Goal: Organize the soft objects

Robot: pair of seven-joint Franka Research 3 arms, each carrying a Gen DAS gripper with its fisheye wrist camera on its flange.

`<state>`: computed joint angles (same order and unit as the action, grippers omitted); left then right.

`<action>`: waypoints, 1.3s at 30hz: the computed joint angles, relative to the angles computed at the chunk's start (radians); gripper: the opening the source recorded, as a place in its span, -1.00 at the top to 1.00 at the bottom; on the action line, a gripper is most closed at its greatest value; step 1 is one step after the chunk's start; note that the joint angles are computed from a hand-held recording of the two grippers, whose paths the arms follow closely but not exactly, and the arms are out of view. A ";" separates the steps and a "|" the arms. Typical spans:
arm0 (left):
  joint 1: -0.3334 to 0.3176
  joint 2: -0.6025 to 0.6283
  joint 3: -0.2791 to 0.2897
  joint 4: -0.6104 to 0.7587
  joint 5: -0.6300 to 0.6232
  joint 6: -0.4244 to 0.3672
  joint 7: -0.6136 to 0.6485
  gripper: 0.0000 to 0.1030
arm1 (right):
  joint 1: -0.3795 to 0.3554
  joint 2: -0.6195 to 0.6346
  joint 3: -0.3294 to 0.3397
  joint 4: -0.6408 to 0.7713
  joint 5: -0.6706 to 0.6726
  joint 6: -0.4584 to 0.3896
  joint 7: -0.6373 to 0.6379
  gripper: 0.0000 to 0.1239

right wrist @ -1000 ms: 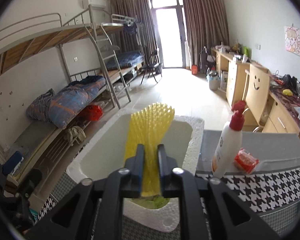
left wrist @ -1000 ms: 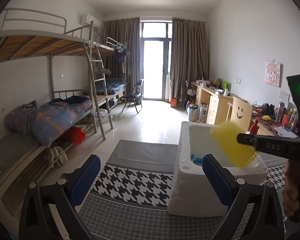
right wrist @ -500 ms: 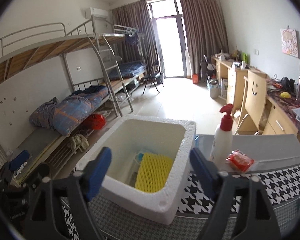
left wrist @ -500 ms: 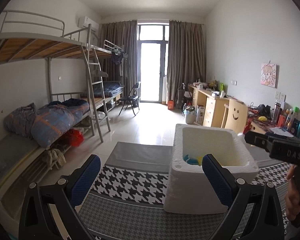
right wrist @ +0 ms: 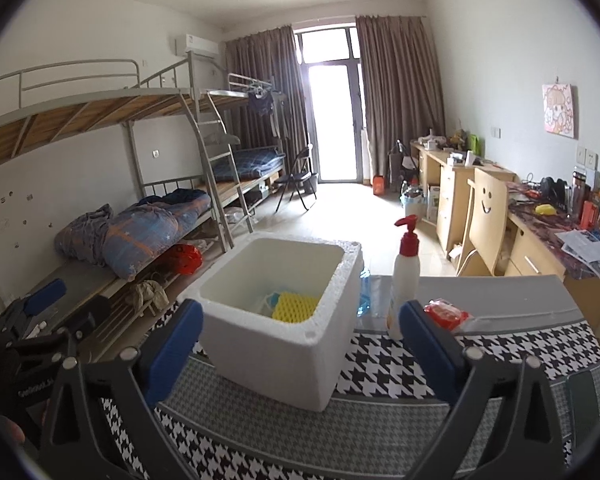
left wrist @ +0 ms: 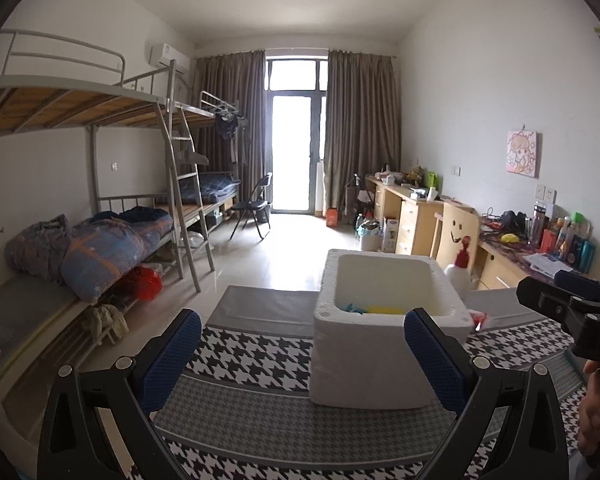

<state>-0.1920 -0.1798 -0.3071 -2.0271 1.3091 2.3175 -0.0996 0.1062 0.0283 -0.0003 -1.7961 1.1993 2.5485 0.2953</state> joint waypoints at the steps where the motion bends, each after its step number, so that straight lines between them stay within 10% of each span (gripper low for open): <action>1: -0.002 -0.001 -0.002 -0.001 0.000 0.001 0.002 -0.98 | -0.001 -0.012 0.000 -0.015 0.012 0.008 -0.014 -0.61; 39: -0.092 -0.159 -0.125 -0.214 0.187 -0.077 -0.251 -0.98 | 0.012 -0.347 -0.121 -0.448 0.486 0.017 -0.606 -0.62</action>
<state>-0.2841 -0.3392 -0.4317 -2.2408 1.4963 2.2405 -0.3503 0.1182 -0.3189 -0.1214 -2.2444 1.6853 2.5658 -0.3110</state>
